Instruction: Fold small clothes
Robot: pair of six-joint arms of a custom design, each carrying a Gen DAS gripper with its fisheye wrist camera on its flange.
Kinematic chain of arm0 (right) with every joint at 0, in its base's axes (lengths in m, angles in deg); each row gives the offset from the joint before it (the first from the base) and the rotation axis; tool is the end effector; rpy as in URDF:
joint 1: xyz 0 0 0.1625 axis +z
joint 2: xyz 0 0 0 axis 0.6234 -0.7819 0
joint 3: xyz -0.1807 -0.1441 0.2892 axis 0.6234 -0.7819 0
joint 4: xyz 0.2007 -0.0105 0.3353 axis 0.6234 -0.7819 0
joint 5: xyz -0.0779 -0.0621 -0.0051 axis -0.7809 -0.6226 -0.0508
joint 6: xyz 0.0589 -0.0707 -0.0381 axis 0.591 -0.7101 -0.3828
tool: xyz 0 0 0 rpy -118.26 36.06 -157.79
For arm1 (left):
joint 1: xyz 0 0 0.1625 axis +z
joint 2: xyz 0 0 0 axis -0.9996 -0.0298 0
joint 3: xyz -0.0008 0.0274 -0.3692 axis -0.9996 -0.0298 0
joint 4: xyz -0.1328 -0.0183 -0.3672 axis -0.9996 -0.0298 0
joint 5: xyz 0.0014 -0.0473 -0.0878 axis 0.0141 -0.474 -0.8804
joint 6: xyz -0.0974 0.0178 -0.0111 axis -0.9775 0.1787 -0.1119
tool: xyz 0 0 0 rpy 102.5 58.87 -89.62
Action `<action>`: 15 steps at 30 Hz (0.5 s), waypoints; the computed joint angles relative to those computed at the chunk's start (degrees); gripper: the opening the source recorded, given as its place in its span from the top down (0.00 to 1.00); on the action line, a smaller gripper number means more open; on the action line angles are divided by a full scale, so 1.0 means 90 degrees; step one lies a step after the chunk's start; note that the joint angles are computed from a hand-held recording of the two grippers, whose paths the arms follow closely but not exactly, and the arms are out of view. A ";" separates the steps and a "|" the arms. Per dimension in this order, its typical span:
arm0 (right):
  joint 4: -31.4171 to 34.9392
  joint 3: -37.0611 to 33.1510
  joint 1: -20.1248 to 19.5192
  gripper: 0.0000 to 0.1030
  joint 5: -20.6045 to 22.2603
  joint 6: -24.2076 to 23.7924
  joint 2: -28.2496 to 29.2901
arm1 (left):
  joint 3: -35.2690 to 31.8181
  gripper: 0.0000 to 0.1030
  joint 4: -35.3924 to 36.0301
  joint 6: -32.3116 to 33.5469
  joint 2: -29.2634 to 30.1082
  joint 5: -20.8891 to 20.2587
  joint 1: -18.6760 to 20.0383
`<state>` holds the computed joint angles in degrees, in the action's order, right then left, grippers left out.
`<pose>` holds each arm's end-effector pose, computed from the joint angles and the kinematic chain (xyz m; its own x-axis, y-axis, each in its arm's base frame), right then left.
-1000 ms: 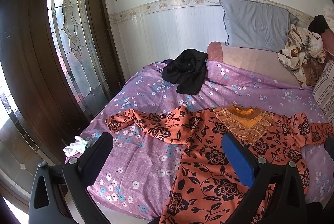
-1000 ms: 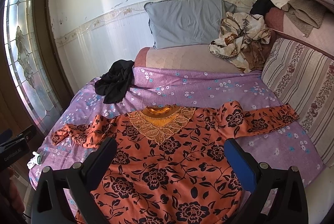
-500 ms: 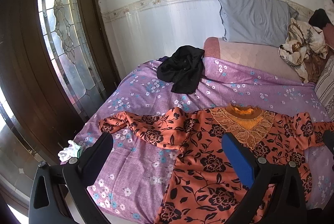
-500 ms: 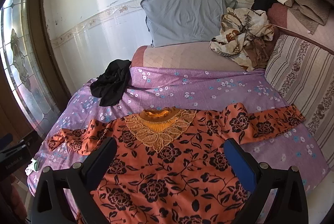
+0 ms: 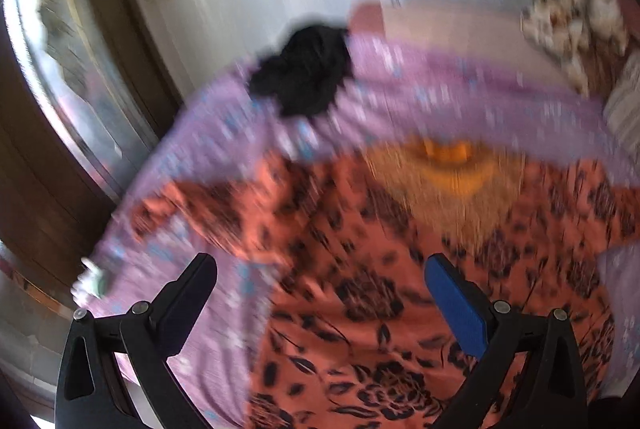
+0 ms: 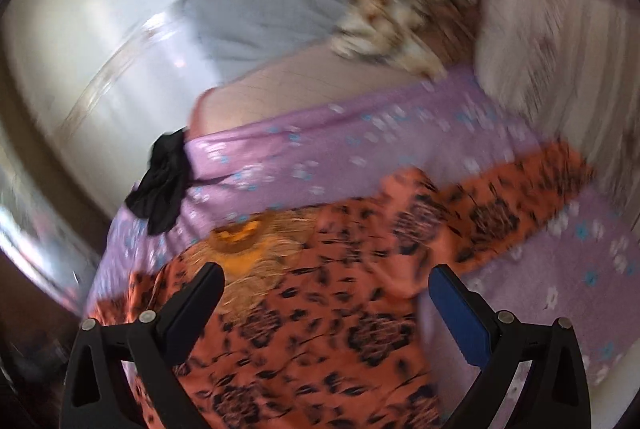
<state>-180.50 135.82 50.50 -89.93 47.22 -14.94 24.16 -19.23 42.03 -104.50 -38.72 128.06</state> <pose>0.0848 -0.6469 0.4913 -0.9141 0.2717 0.3009 -0.0928 0.5824 -0.8076 -0.4650 -0.6778 0.1337 -0.5488 -0.0675 -0.8332 0.4805 0.7901 -0.3805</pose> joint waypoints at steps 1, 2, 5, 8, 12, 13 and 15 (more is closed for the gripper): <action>0.0288 -0.0121 -0.0402 0.00 0.0476 0.0342 -0.0085 | -0.0154 0.00 0.0186 -0.0078 0.0136 -0.0160 0.0094; 0.0517 -0.0222 -0.0797 0.00 0.0869 0.0727 -0.0161 | -0.0323 0.00 0.0418 -0.0188 0.0288 -0.0276 0.0184; 0.0865 -0.0437 -0.1996 0.03 0.2101 0.2041 -0.0335 | -0.0702 0.00 0.1201 -0.0568 0.0697 -0.0470 0.0398; 0.0250 -0.0357 -0.3016 0.11 0.3277 0.3218 -0.0441 | -0.0522 0.00 0.1379 -0.0669 0.0754 -0.0569 0.0489; 0.0456 -0.1011 -0.3478 0.30 0.3508 0.3818 -0.0070 | -0.0362 0.00 0.1378 -0.0754 0.0784 -0.0564 0.0540; 0.0470 -0.1221 -0.3485 0.31 0.3453 0.3865 0.0069 | -0.0286 0.00 0.1285 -0.0755 0.0754 -0.0544 0.0535; 0.0503 -0.1726 -0.3385 0.31 0.3111 0.3872 0.0379 | -0.0405 0.00 0.1385 -0.0791 0.0821 -0.0541 0.0529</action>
